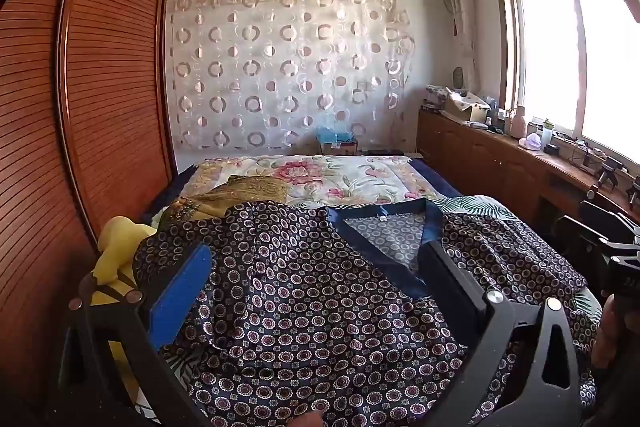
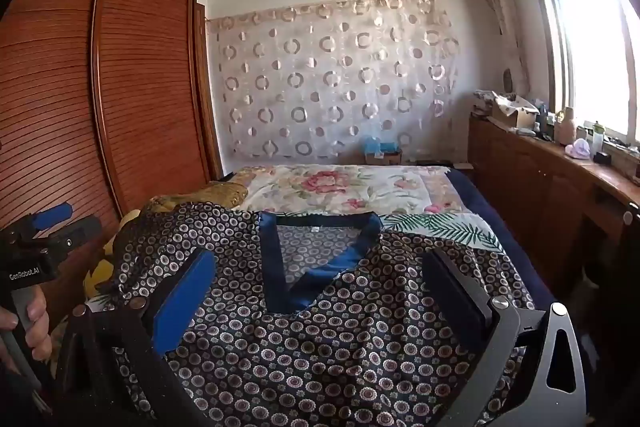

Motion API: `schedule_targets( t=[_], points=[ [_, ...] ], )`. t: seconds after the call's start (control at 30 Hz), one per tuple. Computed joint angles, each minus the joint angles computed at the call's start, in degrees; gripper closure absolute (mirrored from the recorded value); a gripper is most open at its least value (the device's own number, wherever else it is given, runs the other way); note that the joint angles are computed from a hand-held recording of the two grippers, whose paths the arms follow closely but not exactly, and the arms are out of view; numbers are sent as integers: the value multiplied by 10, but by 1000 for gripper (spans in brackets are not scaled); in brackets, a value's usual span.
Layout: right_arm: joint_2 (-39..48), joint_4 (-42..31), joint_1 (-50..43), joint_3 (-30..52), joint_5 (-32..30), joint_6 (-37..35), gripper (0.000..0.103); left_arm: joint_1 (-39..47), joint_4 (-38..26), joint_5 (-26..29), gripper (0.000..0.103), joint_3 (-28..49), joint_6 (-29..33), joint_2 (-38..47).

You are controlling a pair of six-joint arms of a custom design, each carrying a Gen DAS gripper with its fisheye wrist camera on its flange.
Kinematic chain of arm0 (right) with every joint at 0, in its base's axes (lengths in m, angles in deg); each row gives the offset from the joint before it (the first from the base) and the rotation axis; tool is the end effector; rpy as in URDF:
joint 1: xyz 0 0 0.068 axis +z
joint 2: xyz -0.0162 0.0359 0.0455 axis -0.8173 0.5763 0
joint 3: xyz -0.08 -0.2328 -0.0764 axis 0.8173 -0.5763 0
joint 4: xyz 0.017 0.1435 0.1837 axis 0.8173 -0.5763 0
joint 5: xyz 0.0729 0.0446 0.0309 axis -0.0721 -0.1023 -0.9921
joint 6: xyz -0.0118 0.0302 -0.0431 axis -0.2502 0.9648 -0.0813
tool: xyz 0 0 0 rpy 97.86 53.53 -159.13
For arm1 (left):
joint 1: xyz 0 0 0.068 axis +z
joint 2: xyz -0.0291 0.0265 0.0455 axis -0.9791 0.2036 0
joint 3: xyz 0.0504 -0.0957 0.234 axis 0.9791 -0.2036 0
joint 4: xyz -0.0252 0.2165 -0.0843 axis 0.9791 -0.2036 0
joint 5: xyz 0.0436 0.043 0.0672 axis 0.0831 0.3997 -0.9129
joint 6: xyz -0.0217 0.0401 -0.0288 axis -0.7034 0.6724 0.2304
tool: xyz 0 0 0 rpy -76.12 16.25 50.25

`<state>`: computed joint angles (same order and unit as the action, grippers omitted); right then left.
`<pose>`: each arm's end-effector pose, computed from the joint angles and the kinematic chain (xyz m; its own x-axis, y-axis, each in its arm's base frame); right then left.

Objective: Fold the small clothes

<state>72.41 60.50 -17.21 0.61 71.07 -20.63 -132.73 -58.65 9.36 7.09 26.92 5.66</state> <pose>0.1597 0.1065 0.2184 -0.2984 -0.0239 -0.9541 -0.2426 0.9687 0.0516 0.1670 -0.1898 0.2216 -0.3778 0.0060 -0.9259 0.0494 0.9987 -0.0137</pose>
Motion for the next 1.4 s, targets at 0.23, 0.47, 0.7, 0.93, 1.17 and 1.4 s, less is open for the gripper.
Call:
schedule_targets(
  t=[0.23, 0.47, 0.7, 0.93, 1.17, 1.4],
  points=[
    [-5, -17, 6, 6, 8, 13, 0, 3, -1, 6, 0, 0, 0, -1],
    [-8, -16, 1, 3, 5, 16, 0, -15, -24, -11, 0, 18, -10, 2],
    [-10, -21, 1, 6, 4, 17, 0, -13, -19, -11, 0, 13, -4, 0],
    [-12, -21, -1, 4, 1, 16, 0, -14, -5, -12, 0, 7, 0, 5],
    [-10, -17, 0, 3, 4, 15, 0, -15, -3, -13, 0, 6, 1, 6],
    [-9, -16, 0, 3, 4, 14, 0, -15, -3, -12, 0, 6, 2, 6]
  ],
)
